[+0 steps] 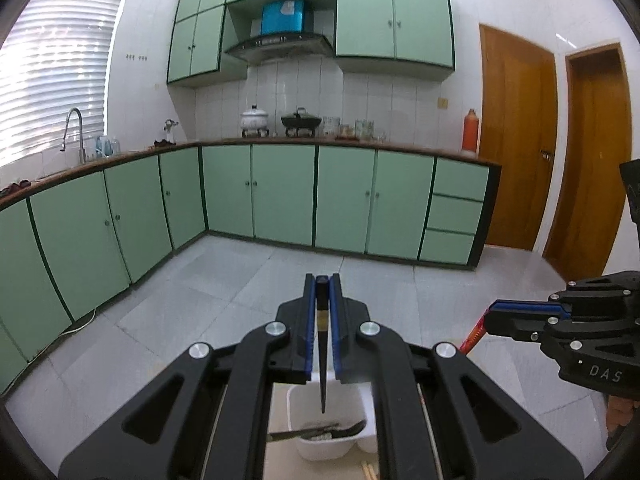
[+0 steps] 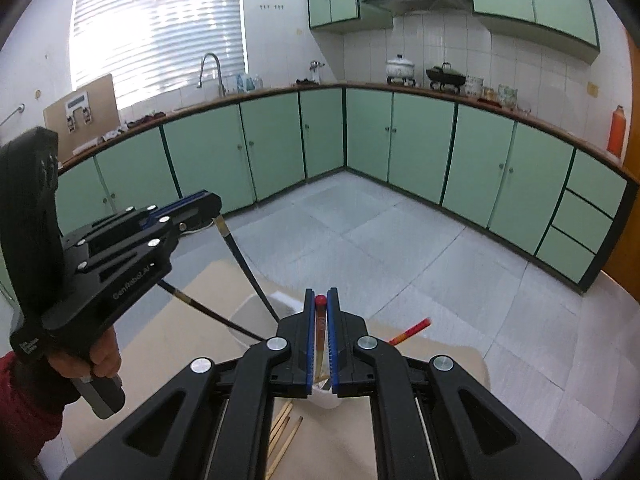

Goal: Organize utensils
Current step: 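Lower the black chopstick into the holder and open the left gripper while the right releases its chopstick, then withdraw both grippers from the holder back to the chopsticks on the table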

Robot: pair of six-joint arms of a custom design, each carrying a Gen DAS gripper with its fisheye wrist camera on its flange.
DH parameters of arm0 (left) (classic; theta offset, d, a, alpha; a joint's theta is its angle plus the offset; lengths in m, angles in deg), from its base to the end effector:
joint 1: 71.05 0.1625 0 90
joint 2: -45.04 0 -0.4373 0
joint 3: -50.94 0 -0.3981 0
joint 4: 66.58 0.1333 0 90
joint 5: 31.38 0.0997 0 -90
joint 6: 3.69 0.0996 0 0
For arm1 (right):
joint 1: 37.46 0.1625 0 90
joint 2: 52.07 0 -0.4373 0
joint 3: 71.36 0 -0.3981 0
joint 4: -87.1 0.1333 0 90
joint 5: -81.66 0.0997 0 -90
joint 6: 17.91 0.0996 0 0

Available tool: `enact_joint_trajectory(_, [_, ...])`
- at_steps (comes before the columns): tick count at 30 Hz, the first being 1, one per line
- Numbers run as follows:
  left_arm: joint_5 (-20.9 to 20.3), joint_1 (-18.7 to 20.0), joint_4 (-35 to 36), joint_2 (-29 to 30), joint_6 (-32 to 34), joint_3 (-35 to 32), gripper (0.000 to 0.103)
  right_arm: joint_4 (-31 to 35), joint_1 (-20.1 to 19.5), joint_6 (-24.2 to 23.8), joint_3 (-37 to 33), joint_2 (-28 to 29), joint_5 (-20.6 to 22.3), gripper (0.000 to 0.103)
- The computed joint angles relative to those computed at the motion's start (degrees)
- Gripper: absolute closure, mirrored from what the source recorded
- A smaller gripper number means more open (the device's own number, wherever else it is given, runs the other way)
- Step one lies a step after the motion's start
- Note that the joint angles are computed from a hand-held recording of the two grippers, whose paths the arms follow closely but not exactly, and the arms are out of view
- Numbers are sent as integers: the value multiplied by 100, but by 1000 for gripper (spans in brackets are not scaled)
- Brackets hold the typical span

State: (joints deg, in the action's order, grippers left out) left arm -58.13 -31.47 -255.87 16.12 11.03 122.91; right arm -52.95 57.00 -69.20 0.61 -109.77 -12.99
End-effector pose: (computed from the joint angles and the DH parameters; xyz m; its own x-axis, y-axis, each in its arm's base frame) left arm -0.4491 -0.6596 0.1602 -0.7220 -0.0320 -0.6912 0.6325 0.3745 -0.6780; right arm 0.1838 -0.7464 0.4118 -0.5745 -0.6501 0.4974 -0.8177 0.4822 -0.3143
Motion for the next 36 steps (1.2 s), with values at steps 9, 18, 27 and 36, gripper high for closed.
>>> enact_joint_trajectory(9, [91,40,476,-381,-808,684,71,-357,-117,17,406,-164,-80,73])
enact_joint_trajectory(18, [551,-472,-1302,-557,4,1446,23,-1827,-380,-123,1595,-1002,421,22])
enact_joint_trajectory(27, [1130,-934,-336,-850,-1846,2865,13,-2732,-787,104,2872,-1648,555,6])
enact_joint_trajectory(36, [870,-1090,3120,-1473,-5454,4030,13,-3484,-1320,139,4109,-2027,371,6])
